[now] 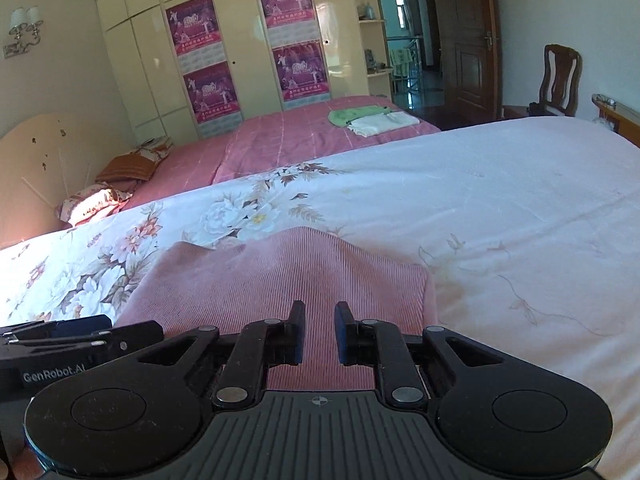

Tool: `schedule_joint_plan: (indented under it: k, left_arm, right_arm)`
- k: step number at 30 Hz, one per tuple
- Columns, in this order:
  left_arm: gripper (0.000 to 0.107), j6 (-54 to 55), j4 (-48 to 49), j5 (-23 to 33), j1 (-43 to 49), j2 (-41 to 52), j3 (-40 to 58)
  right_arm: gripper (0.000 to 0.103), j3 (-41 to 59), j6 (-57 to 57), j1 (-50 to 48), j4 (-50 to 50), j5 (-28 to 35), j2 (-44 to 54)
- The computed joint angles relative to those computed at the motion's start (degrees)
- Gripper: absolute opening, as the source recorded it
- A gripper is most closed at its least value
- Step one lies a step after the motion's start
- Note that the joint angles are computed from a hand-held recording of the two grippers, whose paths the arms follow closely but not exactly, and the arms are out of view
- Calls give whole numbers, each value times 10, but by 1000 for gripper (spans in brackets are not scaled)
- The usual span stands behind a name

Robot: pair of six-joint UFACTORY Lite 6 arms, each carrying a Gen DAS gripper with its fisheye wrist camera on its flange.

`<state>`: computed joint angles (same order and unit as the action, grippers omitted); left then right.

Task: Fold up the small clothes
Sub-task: 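Fold the held edge over with the right gripper while the left gripper steadies the bundle, then release the edge and lift the right gripper off the folded bundle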

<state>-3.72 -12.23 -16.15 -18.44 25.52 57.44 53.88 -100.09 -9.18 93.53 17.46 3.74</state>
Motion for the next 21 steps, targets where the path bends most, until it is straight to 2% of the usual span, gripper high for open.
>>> schedule_joint_plan:
  k: [2,4,6,8,10,12,15,18,21]
  left_arm:
    - [80,-22,15,-3,7,30,22]
    - [85,-27,15,-3,11,49,40]
    - [89,-40,22,4,14,69,58]
    - [90,-64,34,7,17,80,68]
    - [90,-35,3,12,13,75,67]
    - [87,15,-42,11,6,62,60]
    - [84,23,-53,16,2,44,49]
    - [83,36,-66,15,-5,27,31]
    - [82,33,-63,6,-13,-15,-13]
  right_arm:
    - [15,36,-46,7,44,-7,49]
    - [15,59,-141,12,126,-19,89]
    - [15,95,-158,16,136,-37,145]
    - [14,108,-179,1,153,-14,166]
    - [14,115,-145,7,109,-26,162]
    - [15,111,-107,0,78,-13,149]
    - [15,80,-106,-13,92,18,113]
    - [15,63,-163,0,121,-25,115]
    - [16,38,-98,-15,78,-8,75]
